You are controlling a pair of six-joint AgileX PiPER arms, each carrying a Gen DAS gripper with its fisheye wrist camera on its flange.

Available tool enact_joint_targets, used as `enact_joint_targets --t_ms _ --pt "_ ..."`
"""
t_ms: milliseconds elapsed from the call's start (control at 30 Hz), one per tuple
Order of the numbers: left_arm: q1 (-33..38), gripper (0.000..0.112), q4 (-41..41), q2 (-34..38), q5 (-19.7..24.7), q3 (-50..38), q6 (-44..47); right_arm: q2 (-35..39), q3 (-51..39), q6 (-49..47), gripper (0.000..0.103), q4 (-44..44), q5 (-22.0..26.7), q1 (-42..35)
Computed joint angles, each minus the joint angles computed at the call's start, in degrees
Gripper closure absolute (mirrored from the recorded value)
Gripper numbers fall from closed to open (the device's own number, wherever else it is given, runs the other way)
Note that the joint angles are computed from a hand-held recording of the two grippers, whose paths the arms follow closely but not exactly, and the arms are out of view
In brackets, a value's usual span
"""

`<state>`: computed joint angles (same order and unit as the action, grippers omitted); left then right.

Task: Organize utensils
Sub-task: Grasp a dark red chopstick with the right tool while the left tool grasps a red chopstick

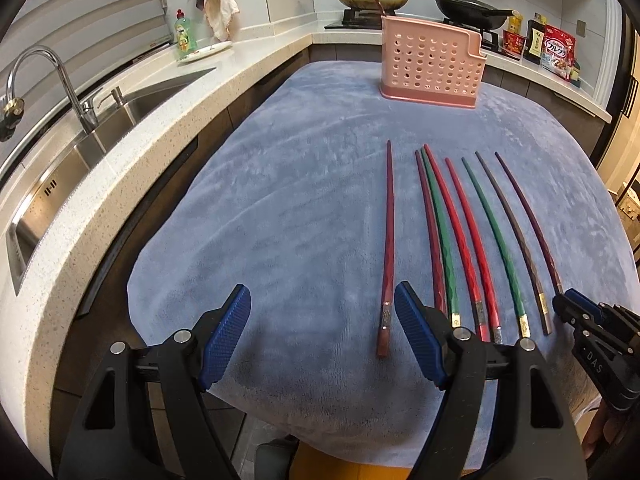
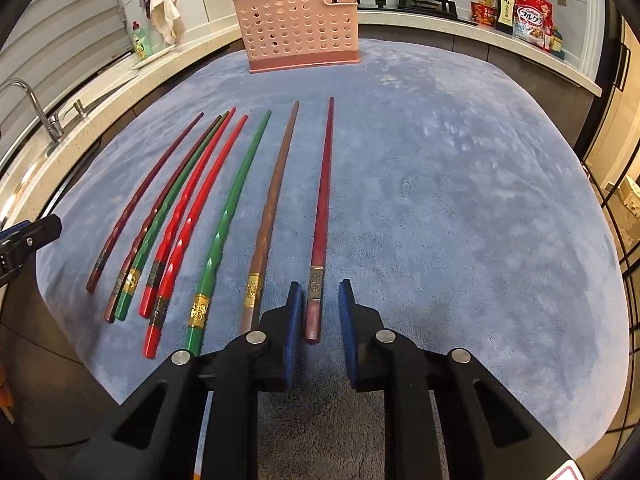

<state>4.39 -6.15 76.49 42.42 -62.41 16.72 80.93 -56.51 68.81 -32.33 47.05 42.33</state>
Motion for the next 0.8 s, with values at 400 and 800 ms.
enact_joint_targets --t_ms 400,800 --pt "0.2 0.042 -2.7 2.4 0.5 2.0 1.5 -2.4 1.9 0.2 0.096 1.0 0.4 0.3" --pt "-0.7 0.048 -2.5 5.1 -0.9 3.4 1.0 -3.6 3.0 0.8 0.096 1.4 0.3 0.6"
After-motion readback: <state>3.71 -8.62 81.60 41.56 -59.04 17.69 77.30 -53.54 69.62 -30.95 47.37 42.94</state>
